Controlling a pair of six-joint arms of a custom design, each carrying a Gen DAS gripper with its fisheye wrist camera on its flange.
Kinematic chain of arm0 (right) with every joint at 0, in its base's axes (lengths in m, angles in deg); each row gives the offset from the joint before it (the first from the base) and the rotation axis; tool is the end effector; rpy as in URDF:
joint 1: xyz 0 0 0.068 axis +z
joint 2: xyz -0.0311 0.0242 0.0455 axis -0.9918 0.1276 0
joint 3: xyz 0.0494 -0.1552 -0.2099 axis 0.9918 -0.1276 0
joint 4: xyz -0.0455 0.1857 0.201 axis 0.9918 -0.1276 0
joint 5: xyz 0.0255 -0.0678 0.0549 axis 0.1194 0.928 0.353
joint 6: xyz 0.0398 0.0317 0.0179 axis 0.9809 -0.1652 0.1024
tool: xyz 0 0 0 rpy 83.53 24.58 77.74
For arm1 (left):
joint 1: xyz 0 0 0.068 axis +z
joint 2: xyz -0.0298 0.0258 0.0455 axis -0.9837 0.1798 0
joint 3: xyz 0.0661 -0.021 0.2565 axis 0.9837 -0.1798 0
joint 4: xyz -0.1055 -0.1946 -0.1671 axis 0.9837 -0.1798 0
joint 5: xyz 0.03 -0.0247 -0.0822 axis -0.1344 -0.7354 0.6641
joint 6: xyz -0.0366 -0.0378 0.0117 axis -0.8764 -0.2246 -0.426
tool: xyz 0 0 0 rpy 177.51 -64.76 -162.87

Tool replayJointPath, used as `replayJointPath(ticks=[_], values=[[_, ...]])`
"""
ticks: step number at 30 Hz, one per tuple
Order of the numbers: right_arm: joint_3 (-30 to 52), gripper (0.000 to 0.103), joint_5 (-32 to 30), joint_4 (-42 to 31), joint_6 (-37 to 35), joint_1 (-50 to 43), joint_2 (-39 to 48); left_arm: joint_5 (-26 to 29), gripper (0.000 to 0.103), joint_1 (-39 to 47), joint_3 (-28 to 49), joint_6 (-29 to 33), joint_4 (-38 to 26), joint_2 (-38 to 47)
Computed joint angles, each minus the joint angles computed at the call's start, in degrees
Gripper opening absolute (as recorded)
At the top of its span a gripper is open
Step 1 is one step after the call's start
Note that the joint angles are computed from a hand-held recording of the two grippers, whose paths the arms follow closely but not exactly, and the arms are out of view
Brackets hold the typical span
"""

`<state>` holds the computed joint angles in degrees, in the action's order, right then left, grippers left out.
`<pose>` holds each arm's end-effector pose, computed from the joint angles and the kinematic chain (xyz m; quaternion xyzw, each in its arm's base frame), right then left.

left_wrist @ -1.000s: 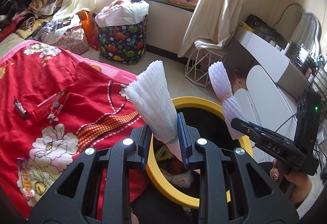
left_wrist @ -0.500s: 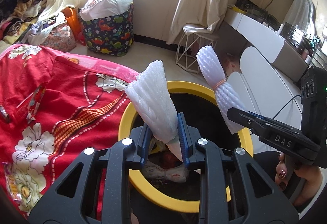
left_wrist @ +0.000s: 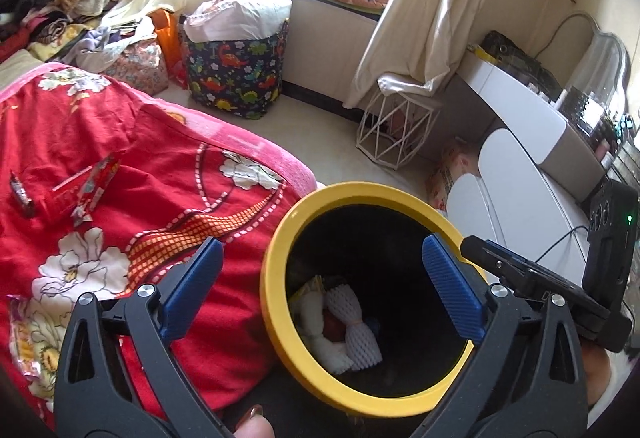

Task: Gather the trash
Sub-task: 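Open both tools to drop the mesh sleeves into the bin, then move both tools back toward the red can and wrappers on the bed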

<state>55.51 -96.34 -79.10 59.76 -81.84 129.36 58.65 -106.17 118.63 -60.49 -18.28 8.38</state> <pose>0.2744 0.0117 0.1722 0.0621 0.9079 0.1525 0.3854 0.3235 -0.1639 0.1591 0.0728 0.9018 -0.1889 0.3819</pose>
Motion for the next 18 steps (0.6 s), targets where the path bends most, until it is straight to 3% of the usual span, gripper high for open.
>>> replayJointPath(ticks=[18], values=[[1.22, 0.072, 4.30, 4.18, 1.61, 8.70, -1.23, -5.48, 0.092, 5.34, -6.54, 1.32, 1.37, -10.94]])
